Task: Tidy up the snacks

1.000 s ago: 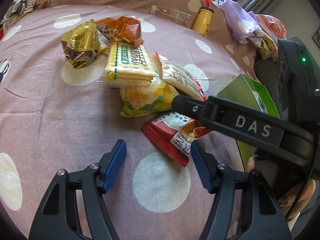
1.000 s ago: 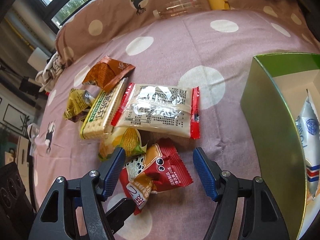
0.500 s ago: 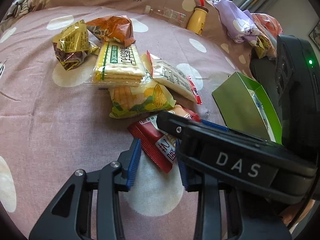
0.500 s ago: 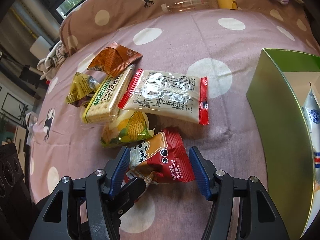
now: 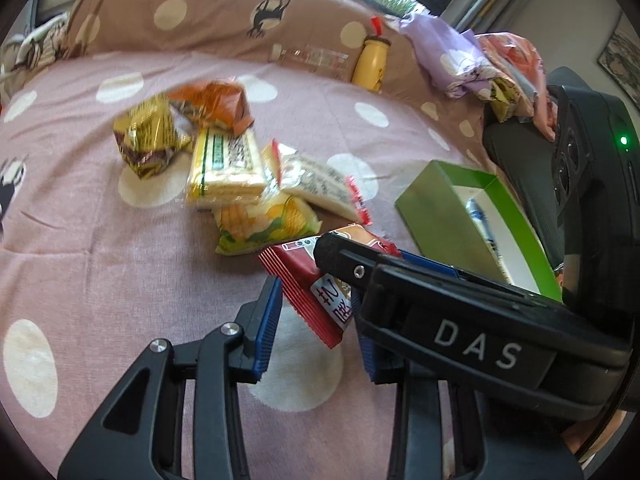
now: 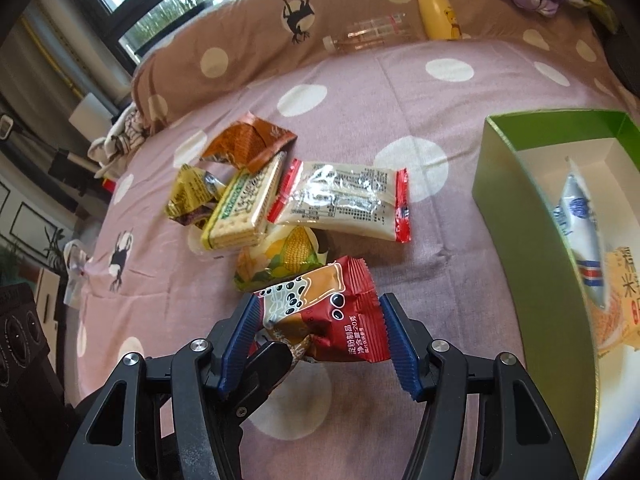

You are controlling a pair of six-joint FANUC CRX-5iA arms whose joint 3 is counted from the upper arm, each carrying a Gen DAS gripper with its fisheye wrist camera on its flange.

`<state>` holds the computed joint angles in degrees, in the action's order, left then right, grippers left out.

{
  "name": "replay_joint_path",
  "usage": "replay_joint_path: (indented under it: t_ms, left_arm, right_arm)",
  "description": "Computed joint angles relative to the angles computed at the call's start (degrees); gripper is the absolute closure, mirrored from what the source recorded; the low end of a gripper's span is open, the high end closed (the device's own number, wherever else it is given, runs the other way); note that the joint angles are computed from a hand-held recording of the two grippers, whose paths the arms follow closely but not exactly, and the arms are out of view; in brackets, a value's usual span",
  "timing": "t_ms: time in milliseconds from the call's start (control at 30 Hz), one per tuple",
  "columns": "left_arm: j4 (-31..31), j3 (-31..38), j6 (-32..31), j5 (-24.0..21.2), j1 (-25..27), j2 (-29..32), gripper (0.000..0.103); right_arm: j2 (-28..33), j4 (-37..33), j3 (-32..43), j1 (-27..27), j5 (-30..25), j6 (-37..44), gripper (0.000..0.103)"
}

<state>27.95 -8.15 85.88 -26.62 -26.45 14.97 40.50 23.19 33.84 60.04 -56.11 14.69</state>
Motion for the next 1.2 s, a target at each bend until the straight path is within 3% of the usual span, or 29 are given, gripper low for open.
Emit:
replay_joint_path:
  t_ms: [133,300,500,667,1000,1033,1100,1133,1200]
  left_arm:
    - [0.86,-1.11,-1.74,2.65,-0.97,-1.36,0.069]
    - [-2.82,-0.34,0.20,4.56,-2.40,-2.63,0.069]
    - [-1.05,0.79,-3.17,6.88,-4.31,-2.60,0.069]
    - [-2.13,3.83,-5.31,6.76,-6.10,-1.23,0.069]
    - [-1.47,10.38,-10.34,4.49,-8.96,3.56,0.069]
    - [0.15,10.99,-12.46,4.30,-9.33,4.40,0.072]
    - [9.24,10.20,-21.43,3.58,-9.98,5.52,0.075]
    - [10.72,10.97,-22.77,2.60,-10.33,6.36,0.079]
    - [6.39,13.34,-19.63,2.55,-10.97,7.47,0.080]
  right_arm:
    - [-2.58,5.75,-4.40,1.12,1.52,-5.08,0.039]
    - [-4.93,12.28,-8.24,2.24,1.90,-10.17,0.039]
    - [-9.65,22.31,-16.14,3.01,3.30,-20.38,0.039]
    - [-13.78,28.66,-22.84,3.08,3.12,-28.90,0.039]
    - [-19.13,33.67,-31.42,2.67,0.64,-41.32,0.039]
    - [-19.55,33.81,-32.07,2.69,0.44,-42.28,0.039]
    - [-21.96,36.71,-36.38,1.59,5.56,-46.40,0.039]
    - [-23.04,38.41,-38.27,1.13,7.65,-48.69,0.039]
    - [-22.32,36.68,-36.86,1.73,3.56,-47.31,0.039]
